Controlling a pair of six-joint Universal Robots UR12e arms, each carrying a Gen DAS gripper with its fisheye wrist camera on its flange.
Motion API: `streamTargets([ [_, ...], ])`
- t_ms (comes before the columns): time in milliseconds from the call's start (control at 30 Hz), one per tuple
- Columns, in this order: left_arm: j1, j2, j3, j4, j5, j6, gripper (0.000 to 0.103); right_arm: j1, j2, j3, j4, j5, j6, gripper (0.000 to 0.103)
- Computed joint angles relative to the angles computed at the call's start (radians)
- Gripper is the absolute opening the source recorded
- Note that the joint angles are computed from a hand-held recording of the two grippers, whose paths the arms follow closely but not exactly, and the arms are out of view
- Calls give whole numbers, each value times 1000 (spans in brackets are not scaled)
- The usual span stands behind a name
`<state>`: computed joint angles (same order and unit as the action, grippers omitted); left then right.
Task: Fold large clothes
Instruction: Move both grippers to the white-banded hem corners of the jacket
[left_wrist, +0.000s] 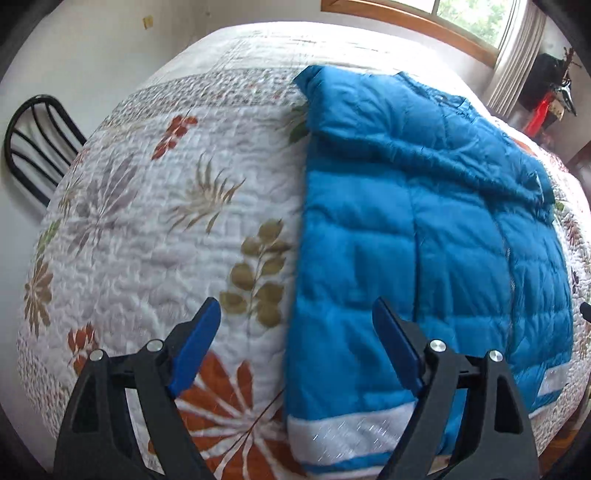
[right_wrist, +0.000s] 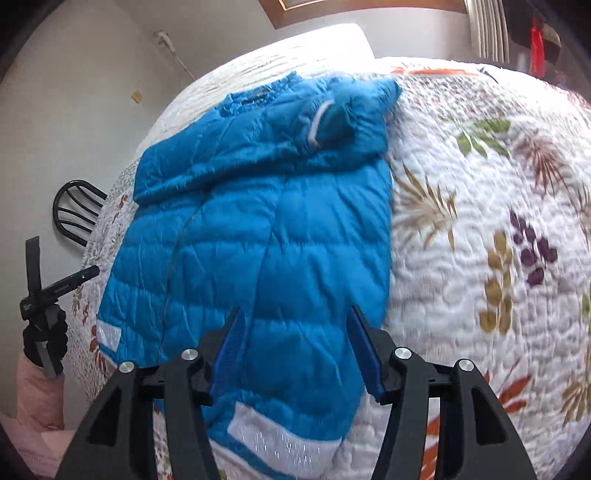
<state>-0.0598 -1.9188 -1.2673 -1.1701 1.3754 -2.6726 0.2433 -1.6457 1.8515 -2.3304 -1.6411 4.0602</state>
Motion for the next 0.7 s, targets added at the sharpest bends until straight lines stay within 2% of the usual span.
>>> streamTargets([
  [67,29,24,-34,-29,0,6,84,18,-22,37,-34,13,35,61],
  [167,53,46,-74,-68,-15,9,84,40,-42,66,-36,16,90,64],
  [300,78,56,-94,-129,-89,7,84,46,-55,111,-112,71,145,65],
  [600,90,54,-109,-188,-162,30,84,54,-34,135,-157,123,179,66],
  [700,99,58,-115,-214,-190,36,84,58,-23,133,-163,113,187,64],
])
